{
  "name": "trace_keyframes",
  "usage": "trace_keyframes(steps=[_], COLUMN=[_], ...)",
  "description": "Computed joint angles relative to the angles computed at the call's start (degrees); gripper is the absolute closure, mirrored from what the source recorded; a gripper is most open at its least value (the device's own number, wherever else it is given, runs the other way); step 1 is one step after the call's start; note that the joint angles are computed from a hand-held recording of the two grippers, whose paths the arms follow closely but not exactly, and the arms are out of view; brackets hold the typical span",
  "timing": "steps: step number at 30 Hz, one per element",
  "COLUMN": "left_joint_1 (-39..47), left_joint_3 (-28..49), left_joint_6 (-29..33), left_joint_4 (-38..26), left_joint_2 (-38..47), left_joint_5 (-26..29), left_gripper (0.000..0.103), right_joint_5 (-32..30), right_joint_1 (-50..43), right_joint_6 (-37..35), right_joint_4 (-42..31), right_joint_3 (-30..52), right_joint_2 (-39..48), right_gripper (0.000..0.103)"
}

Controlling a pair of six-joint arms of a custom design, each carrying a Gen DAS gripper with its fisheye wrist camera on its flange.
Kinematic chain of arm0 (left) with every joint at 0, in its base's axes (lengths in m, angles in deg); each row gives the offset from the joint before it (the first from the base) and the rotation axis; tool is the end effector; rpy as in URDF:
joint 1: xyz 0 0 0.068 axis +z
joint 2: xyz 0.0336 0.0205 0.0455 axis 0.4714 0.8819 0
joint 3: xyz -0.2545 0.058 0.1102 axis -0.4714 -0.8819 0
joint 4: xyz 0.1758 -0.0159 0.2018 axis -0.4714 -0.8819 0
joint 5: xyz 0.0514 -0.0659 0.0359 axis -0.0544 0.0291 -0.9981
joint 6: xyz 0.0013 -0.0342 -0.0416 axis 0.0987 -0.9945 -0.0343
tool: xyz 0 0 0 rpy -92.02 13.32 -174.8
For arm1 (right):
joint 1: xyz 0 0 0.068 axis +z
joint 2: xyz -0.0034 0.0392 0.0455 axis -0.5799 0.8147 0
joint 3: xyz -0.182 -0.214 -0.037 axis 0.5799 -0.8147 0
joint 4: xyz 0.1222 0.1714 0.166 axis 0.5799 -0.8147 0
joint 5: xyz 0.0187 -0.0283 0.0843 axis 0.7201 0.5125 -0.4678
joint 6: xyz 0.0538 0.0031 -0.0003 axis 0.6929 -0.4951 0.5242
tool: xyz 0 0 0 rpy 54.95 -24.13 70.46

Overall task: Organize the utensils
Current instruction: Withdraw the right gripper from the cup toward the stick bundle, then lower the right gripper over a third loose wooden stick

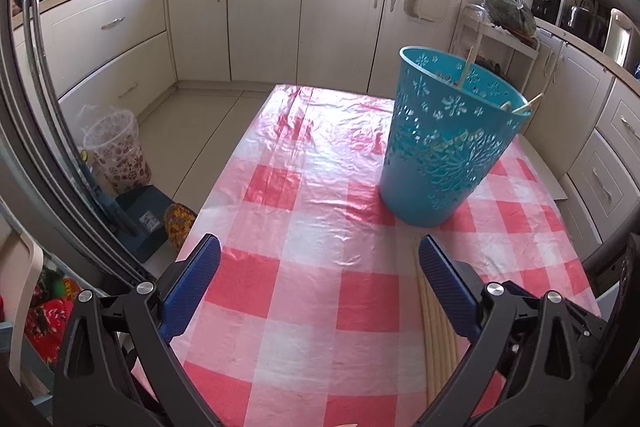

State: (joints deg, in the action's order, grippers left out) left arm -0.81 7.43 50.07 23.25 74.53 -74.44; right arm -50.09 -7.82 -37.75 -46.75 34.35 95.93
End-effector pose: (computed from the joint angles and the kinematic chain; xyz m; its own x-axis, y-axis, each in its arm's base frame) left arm 0.3391 -0.1746 0.2351 -0.6997 -0.0486 -0.7128 -0.0080 0.9981 -0.0603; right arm 0.2914 0.1500 0.2132 -0.7578 0.0662 -0.6491 -0.1246 0.9619 0.2436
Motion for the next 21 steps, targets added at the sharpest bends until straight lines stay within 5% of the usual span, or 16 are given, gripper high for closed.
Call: trace_keyframes(steps=[13, 17, 21], left_joint_1=[-0.9, -1.4, -2.9], left_joint_3=[-0.7, 1.9, 7.4], left_joint_6=[-0.5, -0.4, 0.7], left_joint_4=[-2.3, -3.8, -6.7], left_joint_2=[2.8, 5.6, 11.0], left_joint_5=[0.9, 1.3, 1.6], left_gripper=[0.008, 0.008, 0.008], right_joint_5=[2.2, 2.8, 1.3], right_joint_1=[1.1, 0.6, -0.9], right_joint_6=[-0.9, -3.8, -6.6], right_joint_4=[-3.2, -3.6, -3.8], right_joint_3=[5.6, 5.4, 4.6], right_joint_2=[7.7, 7.6, 6.7], right_gripper=[0.081, 0.095, 0.096])
